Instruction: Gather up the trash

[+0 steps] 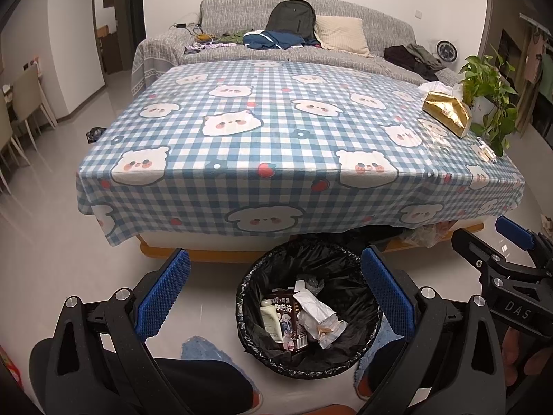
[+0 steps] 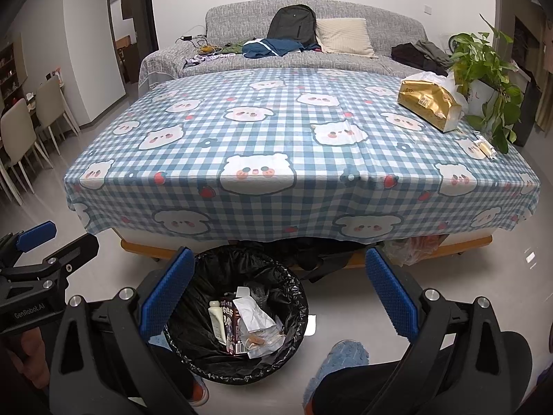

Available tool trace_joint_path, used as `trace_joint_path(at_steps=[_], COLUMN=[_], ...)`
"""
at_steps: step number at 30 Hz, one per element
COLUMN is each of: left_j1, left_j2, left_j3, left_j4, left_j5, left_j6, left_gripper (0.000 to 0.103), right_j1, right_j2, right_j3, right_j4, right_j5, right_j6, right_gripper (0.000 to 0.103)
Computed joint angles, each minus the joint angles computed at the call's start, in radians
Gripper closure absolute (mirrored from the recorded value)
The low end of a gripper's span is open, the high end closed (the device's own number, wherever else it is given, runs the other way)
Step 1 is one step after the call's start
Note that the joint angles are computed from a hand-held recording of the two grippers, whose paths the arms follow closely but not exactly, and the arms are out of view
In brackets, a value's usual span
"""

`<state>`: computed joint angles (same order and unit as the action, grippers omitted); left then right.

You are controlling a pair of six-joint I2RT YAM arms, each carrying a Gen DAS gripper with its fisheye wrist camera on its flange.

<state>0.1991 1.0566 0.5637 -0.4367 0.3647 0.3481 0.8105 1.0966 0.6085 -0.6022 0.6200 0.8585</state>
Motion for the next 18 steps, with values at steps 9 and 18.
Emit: trace_joint_path(at_steps=[9, 18], left_j1=[-0.005, -0.005], left_j2=[0.008, 0.018], left_j3=[0.003, 0.005], left_j4=[0.003, 0.008], left_j5=[-0.008, -0.007], left_j6=[-0.002, -0.004], left_gripper=[0.006, 0.006], right_j1=[-0.018, -0.023], right_j2=[0.013, 0.014], right_j3=[-0.003, -0.004], right_j4=[0.018, 0.02], right_j5=[-0.011, -0.014], right_j6=[-0.012, -0.017], right_gripper=[0.008, 0.008])
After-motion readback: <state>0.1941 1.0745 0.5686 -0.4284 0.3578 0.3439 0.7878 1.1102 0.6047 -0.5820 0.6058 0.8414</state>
